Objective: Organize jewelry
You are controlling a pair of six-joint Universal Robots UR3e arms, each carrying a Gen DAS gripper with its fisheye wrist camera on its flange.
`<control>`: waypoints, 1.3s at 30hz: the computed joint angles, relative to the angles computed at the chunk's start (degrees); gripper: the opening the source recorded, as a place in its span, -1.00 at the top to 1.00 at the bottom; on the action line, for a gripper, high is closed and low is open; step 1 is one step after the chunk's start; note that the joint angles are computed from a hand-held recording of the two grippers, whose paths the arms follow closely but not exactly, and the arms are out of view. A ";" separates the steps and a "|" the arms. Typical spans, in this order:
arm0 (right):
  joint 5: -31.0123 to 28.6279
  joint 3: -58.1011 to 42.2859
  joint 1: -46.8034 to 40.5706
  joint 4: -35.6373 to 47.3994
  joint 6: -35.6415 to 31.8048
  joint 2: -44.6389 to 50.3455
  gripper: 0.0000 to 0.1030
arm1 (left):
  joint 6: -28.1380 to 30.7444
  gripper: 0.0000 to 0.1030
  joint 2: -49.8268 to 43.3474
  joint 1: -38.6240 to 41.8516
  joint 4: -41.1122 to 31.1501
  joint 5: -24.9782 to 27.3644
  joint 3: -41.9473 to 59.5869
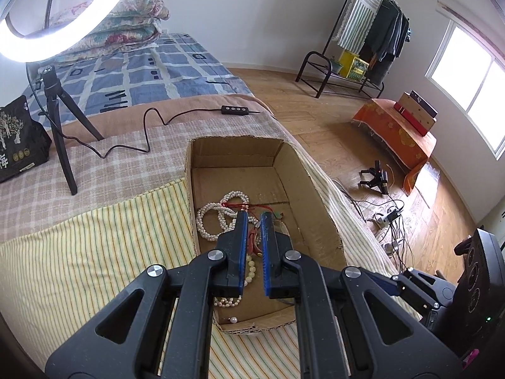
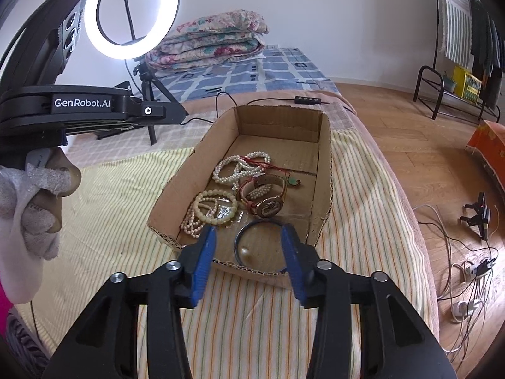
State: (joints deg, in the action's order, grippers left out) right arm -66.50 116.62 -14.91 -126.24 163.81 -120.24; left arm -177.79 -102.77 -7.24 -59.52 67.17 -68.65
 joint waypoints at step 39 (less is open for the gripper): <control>-32.84 -13.41 23.77 0.14 17.18 -0.43 -0.58 | 6.52 -0.80 31.02 12.41 -1.51 0.47 -15.48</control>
State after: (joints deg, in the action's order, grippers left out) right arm -99.34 103.21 8.86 -126.10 180.99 -120.67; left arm -171.26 -71.75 5.17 -61.03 67.64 -84.14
